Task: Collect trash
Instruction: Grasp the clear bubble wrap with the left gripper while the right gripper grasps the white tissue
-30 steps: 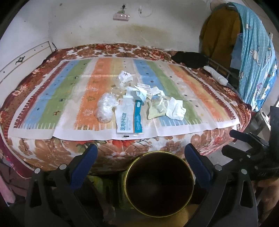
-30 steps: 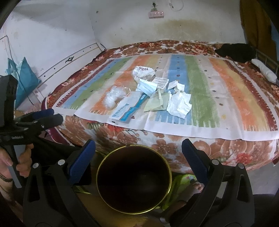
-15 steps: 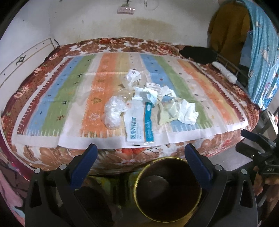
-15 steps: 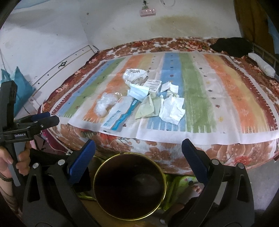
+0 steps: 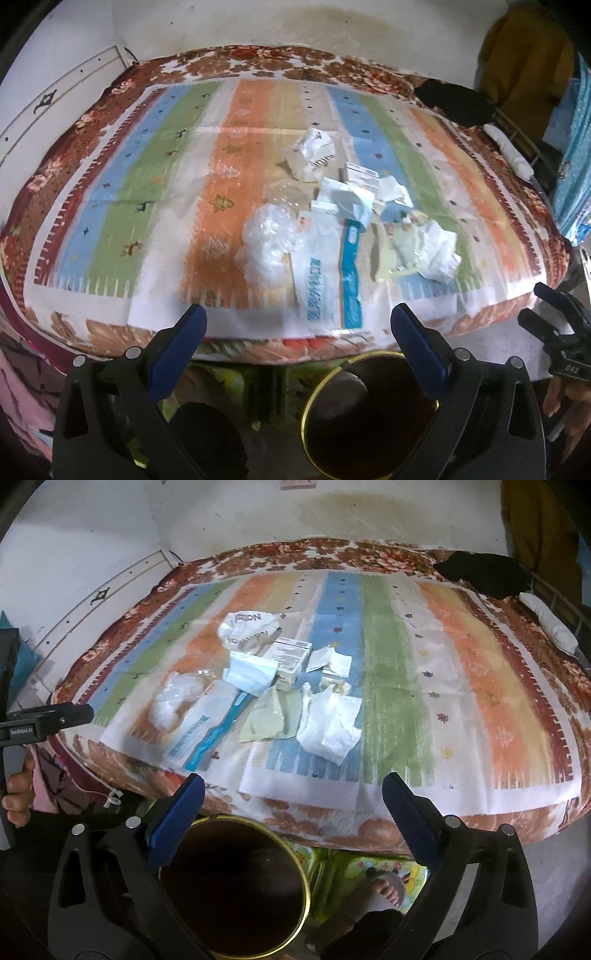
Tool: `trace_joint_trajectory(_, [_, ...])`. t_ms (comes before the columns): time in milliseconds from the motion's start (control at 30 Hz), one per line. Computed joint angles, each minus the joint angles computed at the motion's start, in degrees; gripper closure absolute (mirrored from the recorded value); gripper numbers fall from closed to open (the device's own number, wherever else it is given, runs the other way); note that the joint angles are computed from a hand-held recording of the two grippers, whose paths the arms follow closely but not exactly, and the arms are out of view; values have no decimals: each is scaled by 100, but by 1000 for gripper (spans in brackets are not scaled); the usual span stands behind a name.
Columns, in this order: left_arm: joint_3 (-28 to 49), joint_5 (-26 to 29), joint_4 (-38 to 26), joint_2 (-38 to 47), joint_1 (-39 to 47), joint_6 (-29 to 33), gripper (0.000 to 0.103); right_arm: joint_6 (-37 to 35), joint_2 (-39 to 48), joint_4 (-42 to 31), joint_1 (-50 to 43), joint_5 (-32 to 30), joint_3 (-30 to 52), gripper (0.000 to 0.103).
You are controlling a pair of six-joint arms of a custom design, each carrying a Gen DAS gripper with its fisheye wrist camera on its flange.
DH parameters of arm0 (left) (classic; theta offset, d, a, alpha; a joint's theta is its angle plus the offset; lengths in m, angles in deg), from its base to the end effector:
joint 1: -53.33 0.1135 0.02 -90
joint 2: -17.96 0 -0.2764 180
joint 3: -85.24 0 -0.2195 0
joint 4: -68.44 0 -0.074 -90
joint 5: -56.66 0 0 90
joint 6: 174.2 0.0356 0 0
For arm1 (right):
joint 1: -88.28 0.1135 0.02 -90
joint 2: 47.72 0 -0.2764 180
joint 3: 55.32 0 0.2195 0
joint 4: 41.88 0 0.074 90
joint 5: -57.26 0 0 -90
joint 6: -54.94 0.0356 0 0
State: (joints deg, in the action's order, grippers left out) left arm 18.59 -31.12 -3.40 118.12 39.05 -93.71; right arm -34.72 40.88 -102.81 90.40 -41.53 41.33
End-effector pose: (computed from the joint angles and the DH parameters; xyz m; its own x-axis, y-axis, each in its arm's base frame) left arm 0.3286 -0.0851 0.3421 -0.8602 0.0486 -0.5076 0.1256 0.9850 -0.1186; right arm 0.2961 0.0164 0.3335 -0.7976 -0.0237 -0.6028 -0.1240 0.9843 0.1254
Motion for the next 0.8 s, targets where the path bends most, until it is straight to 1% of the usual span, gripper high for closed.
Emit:
trace_joint_trajectory(33, [105,-14,-27,97,18,7,6,-35,147,-36,-1,26,137,11])
trace_joint_trajectory(167, [926,-116,-378,843,117,62,6,-102,687,-246,-32,3,654,12])
trace_joint_trajectory(300, [1797,141,-852,1600,358,-55,6,-45,1275,-484,-157,-84,1201,12])
trace_joint_trajectory(567, [2629,-117,-1198,2472,362,81,7,-30,2526,-1122,-234,-119,2425,14])
trace_joint_trajectory(633, [2858,-214,-1299,2698,328,154,9,-22,2816,-1300,-277,-190,2729,15])
trace_joint_trajectory(700, [3276,-263,-1501,3021,305,247,9,-19,3145,-1493,-305,-173,3088,16])
trace_joint_trajectory(800, [3883,-289,-1778,3442,308,291,11,4,3587,-1740,-362,-125,3587,21])
